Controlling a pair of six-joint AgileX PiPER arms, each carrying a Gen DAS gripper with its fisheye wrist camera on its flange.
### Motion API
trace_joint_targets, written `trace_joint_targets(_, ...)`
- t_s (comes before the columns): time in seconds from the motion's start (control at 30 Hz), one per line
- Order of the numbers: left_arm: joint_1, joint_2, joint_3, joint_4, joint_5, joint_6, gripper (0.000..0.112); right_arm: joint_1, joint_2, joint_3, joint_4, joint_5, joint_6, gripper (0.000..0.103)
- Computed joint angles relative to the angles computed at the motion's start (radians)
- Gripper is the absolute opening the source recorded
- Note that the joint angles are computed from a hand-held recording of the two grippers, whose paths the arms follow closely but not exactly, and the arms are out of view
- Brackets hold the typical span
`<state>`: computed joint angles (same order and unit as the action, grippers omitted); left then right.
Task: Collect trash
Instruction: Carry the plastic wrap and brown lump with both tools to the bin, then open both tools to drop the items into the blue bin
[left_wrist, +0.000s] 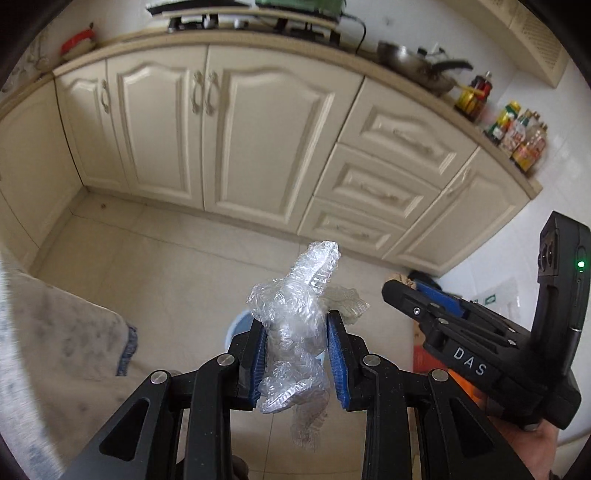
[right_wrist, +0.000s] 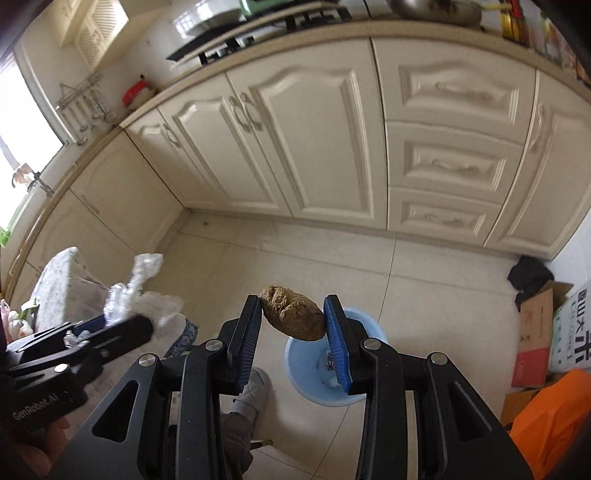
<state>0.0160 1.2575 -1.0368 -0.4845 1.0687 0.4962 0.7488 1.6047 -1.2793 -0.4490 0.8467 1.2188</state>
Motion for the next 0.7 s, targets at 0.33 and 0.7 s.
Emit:
trace_joint_targets(0.33,-0.187,0.505,-0.199,0.022,-0.163,-0.1,0.028,-0.183,0.149,0.157,0.243,-0.266,-0.171,0.037)
trace_joint_targets(0.7,-0.237,0.68,-0.382,0.148,-0.191,-0.252,0.084,-0.272,0.208,0.243,0.387,-0.399,-0.261,0.063)
